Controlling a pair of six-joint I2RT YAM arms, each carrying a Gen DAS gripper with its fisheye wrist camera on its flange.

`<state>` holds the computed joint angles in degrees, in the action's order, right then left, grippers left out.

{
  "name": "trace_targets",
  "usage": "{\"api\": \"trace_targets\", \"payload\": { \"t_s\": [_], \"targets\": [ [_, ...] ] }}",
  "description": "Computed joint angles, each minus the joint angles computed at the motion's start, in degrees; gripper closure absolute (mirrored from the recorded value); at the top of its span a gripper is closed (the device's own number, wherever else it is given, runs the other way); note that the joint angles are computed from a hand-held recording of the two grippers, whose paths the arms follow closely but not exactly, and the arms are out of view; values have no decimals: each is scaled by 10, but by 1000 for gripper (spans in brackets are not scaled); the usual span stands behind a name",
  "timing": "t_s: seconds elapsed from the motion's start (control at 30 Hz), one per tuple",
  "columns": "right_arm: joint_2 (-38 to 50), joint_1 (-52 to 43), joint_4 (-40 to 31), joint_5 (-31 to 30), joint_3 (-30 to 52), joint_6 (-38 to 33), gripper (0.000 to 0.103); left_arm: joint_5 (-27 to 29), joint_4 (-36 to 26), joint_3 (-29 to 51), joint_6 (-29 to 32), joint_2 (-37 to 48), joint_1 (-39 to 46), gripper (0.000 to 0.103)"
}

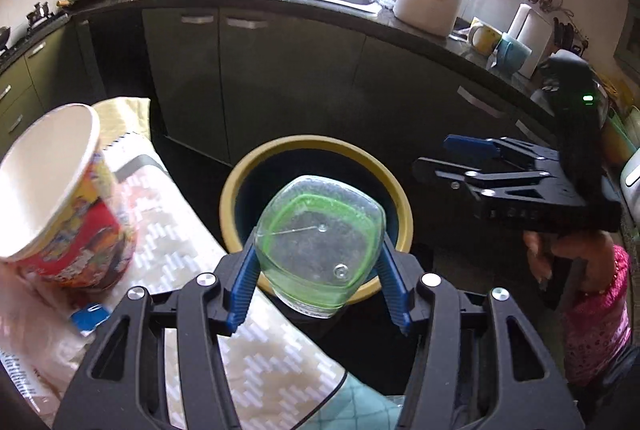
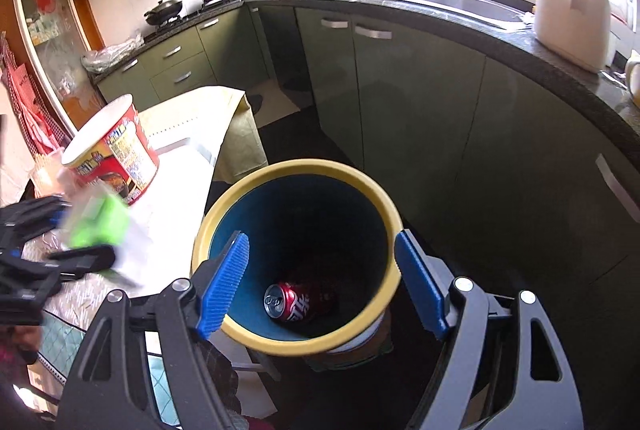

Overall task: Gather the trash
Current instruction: 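Carry the green-lidded cup over the bin and open the left tool, then grasp the rim of the white-and-red paper noodle bowl with the right tool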

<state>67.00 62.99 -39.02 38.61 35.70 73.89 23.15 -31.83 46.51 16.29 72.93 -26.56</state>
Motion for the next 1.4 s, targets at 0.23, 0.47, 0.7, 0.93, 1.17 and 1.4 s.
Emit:
{"api": "trace_targets", "payload": {
  "t_s": [0.23, 0.47, 0.7, 0.93, 1.17, 1.4],
  "targets": [
    [-40, 40, -101, 18, 21, 49, 28, -57, -2, 108, -72, 216, -86, 51],
    [-62, 41, -115, 22, 24, 41, 28, -94, -18, 146, -97, 281, -108, 46],
    [-55, 36, -109, 25, 45, 14, 28, -62, -3, 104, -79, 220, -79, 43],
    [38, 7, 118, -17, 57, -196, 23, 35, -60, -21, 9, -38, 101, 39],
    [220, -67, 281, -178, 193, -343, 21, 96, -146, -17, 155, -128, 370, 38],
    [382, -156, 63, -229, 493, -354, 39, 146, -191, 56, 254, -79, 513, 38]
  ]
}}
